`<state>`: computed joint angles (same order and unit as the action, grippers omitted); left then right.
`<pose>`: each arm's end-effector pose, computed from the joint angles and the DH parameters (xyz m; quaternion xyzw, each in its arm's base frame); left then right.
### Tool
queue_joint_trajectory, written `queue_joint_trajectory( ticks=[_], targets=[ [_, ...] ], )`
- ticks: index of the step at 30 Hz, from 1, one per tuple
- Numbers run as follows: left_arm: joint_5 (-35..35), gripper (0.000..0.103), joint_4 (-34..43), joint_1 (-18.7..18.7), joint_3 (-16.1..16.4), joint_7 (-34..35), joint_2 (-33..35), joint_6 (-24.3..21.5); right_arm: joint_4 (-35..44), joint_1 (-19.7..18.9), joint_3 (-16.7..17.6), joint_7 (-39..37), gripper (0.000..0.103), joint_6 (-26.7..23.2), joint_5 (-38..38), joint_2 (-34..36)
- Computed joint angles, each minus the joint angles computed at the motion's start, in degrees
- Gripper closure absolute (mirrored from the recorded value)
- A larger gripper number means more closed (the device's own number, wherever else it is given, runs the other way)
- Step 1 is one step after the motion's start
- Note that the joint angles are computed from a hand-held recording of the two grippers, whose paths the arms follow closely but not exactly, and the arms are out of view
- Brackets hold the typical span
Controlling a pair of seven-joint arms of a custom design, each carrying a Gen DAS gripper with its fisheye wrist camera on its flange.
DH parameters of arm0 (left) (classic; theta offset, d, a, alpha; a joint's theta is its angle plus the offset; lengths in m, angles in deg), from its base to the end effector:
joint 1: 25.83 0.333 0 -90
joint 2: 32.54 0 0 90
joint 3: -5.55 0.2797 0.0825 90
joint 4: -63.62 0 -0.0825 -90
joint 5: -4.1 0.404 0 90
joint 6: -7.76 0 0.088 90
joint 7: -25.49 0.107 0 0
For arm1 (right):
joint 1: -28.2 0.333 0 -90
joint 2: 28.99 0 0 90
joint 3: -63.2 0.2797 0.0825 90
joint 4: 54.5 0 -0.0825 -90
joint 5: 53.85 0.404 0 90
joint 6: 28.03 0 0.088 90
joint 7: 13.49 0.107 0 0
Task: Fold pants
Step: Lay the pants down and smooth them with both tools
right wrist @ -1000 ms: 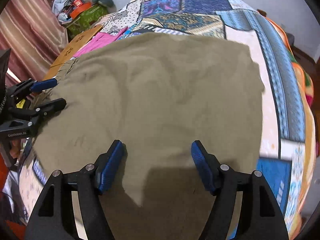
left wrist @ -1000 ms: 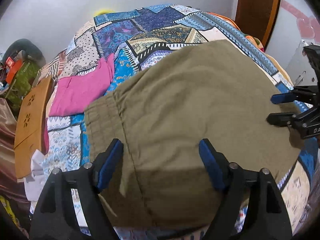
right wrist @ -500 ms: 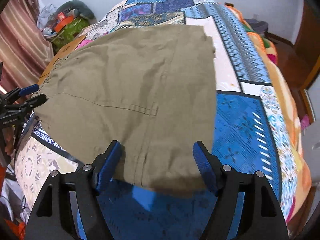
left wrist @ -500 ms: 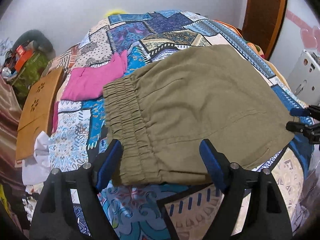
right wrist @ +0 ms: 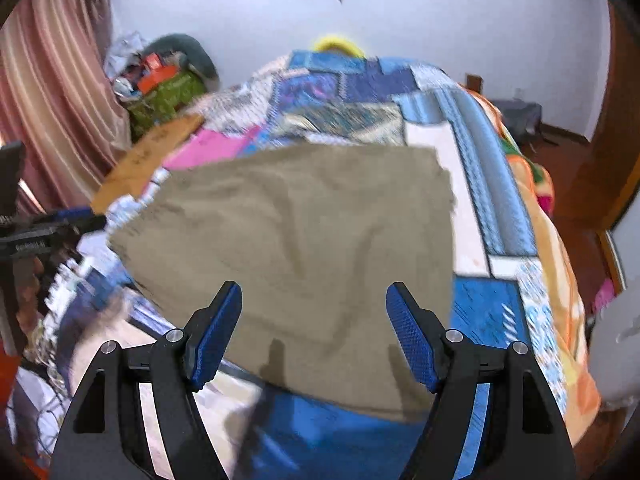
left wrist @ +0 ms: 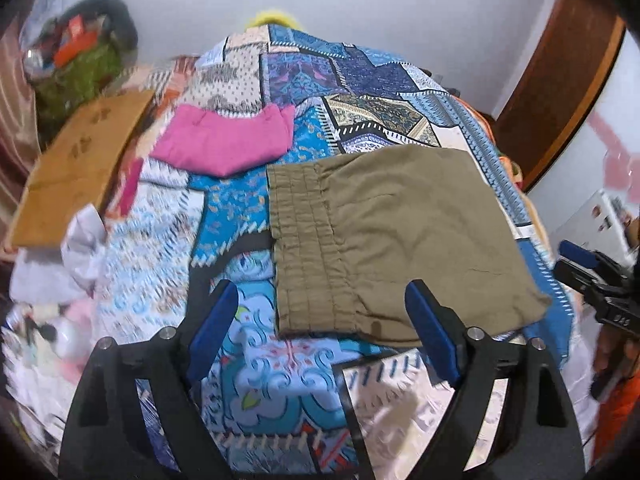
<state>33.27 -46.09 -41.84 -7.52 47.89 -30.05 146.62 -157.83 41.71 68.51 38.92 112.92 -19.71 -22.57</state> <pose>0.5492 -0.3014 0.4776 -0.7861 0.5400 -0.2356 0.1870 0.6179 0.2079 0.4971 -0.8306 0.4297 -0.0663 0.3478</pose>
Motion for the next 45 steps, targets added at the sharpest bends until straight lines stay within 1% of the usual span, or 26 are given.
queue_joint_trajectory(
  ticks=[2, 6, 10, 13, 17, 19, 22, 23, 25, 29, 31, 32, 34, 36, 39, 42, 44, 45],
  targets=[
    [-1.9, 0.017, -1.5, 0.2, 0.0, 0.3, -0.6, 1.8, 0.4, 0.4, 0.7, -1.2, 0.032, 0.4, 1.4, 0.2],
    [-8.3, 0.017, -4.1, 0.6, -0.2, 3.0, -0.8, 6.0, 1.5, 1.7, 1.6, -1.8, 0.032, 1.0, 1.1, 1.9],
    [-12.5, 0.017, -4.4, 0.3, -0.5, 6.5, 0.3, 7.2, 3.6, 2.5, 2.3, -0.4, 0.032, 0.2, -0.8, 5.0],
    [-17.2, 0.017, -5.2, 0.2, -0.7, 9.7, 1.1, 9.7, 5.0, 2.6, 2.7, 1.8, 0.032, -0.5, -1.5, 7.0],
    [-27.0, 0.017, -6.7, 0.8, -0.9, 14.7, 2.4, 15.2, 5.5, 2.5, 3.0, 3.8, 0.032, -2.0, -2.7, 8.3],
    [-28.5, 0.017, -7.4, 0.8, -0.6, 14.6, 2.3, 17.4, 4.6, 1.9, 3.4, 3.0, 0.032, -2.4, -1.6, 8.0],
    [-36.2, 0.016, -8.5, 1.7, -1.0, 17.8, 2.8, 22.4, 2.6, 1.4, 3.7, 0.1, 0.032, -1.8, 0.3, 6.7],
    [-37.3, 0.016, -8.3, 1.9, -0.9, 18.6, 3.0, 22.7, 2.5, 1.4, 3.6, -0.2, 0.031, -1.9, 0.3, 6.6],
    [-37.3, 0.016, -7.0, 1.9, -0.5, 18.1, 4.1, 22.4, 2.4, 1.3, 3.6, -1.0, 0.030, -2.7, 0.8, 6.5],
    [-33.7, 0.016, -4.4, 1.4, 0.7, 14.5, 6.3, 21.7, 3.2, 1.3, 3.5, -2.2, 0.028, -3.7, 1.4, 7.1],
    [-33.7, 0.016, -4.4, 1.6, 0.8, 13.7, 6.6, 22.5, 3.2, 1.3, 3.5, -2.6, 0.028, -3.9, 1.5, 7.1],
    [-34.5, 0.016, -4.6, 1.9, 0.8, 13.1, 6.8, 23.8, 3.1, 1.3, 3.5, -2.8, 0.028, -3.9, 1.6, 7.1],
    [-37.5, 0.016, -5.5, 2.7, 0.1, 13.2, 6.8, 26.1, 2.9, 1.2, 3.5, -3.5, 0.028, -4.0, 2.1, 7.0],
    [-44.0, 0.016, -7.1, 4.1, -1.5, 14.9, 6.4, 29.5, 3.0, 1.1, 3.5, -4.2, 0.028, -4.2, 2.5, 7.1],
    [-53.7, 0.016, -8.4, 6.0, -4.1, 19.1, 6.4, 33.4, 3.2, 1.1, 3.5, -4.3, 0.028, -4.4, 2.9, 7.3],
    [-60.1, 0.016, -8.0, 7.4, -5.8, 23.6, 7.1, 35.7, 3.2, 1.0, 3.4, -4.5, 0.028, -4.4, 3.2, 7.3],
    [-62.3, 0.016, -7.9, 8.0, -6.3, 26.1, 7.4, 37.3, 3.3, 1.0, 3.4, -4.6, 0.028, -4.5, 3.2, 7.3],
    [-61.5, 0.018, -7.7, 7.5, -5.7, 25.9, 7.7, 38.1, 3.2, 1.0, 3.4, -4.6, 0.028, -4.5, 3.2, 7.3]
  ],
)
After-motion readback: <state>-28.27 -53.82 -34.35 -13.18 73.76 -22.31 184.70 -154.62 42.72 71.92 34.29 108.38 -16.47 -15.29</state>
